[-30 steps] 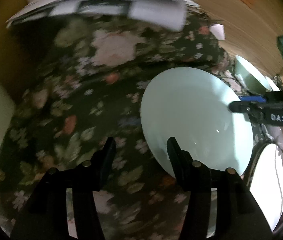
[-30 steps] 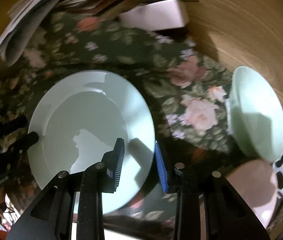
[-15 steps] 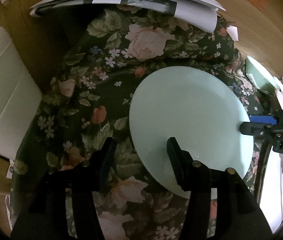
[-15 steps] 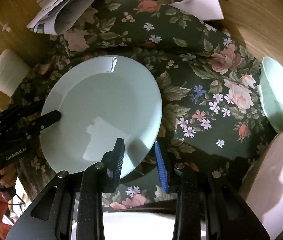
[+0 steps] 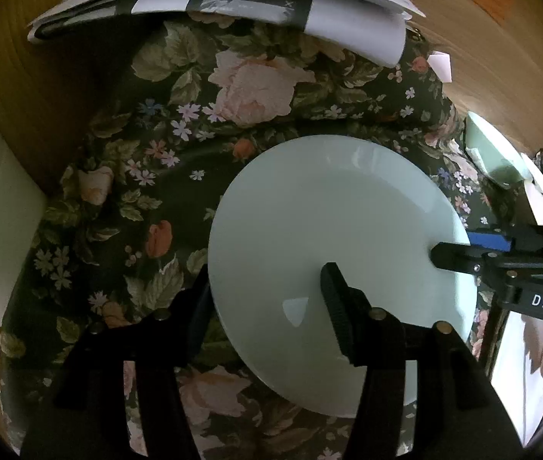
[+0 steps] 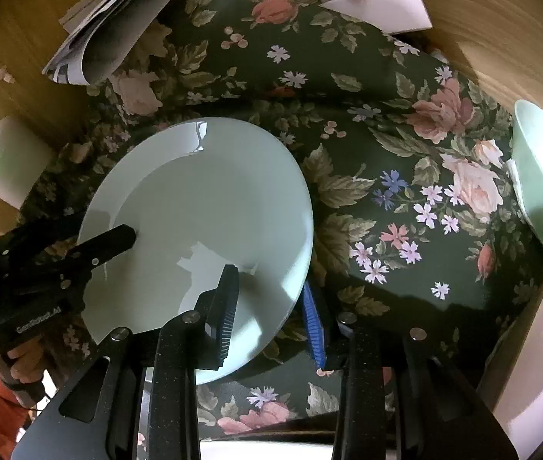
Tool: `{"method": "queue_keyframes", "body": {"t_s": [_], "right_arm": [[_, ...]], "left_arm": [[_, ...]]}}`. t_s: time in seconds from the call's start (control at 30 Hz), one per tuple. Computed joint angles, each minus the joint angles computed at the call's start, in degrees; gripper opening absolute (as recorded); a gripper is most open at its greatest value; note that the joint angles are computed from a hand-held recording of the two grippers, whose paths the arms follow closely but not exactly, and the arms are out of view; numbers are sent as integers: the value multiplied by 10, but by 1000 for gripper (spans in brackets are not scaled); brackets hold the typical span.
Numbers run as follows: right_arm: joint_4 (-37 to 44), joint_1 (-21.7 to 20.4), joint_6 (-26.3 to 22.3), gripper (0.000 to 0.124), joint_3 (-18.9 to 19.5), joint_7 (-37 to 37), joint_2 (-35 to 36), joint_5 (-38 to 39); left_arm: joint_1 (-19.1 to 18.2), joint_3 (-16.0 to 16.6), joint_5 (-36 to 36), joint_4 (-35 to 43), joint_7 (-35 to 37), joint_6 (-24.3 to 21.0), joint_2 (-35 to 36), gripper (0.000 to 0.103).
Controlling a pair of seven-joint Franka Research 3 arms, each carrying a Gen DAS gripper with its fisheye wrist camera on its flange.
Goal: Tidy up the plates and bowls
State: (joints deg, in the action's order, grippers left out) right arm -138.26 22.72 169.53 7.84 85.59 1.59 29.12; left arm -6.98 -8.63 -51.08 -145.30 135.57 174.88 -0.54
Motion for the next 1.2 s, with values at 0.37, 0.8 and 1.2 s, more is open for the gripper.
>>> {"method": "queue_keyframes", "body": {"t_s": [0.37,0.8,1.2], "right_arm": [[-41,14,51,28,4,-17,-30,16],[-129,58,96,29,-26,-65,-131,98],[-225,43,143,29,5,49,-232,19]], "left_arm": [[-36,24,-85,-23,69,14,-43,54],[-108,78,-71,-73,47,12,-121,54],[-161,96,26,-137,-56,30,-210,54]]}}
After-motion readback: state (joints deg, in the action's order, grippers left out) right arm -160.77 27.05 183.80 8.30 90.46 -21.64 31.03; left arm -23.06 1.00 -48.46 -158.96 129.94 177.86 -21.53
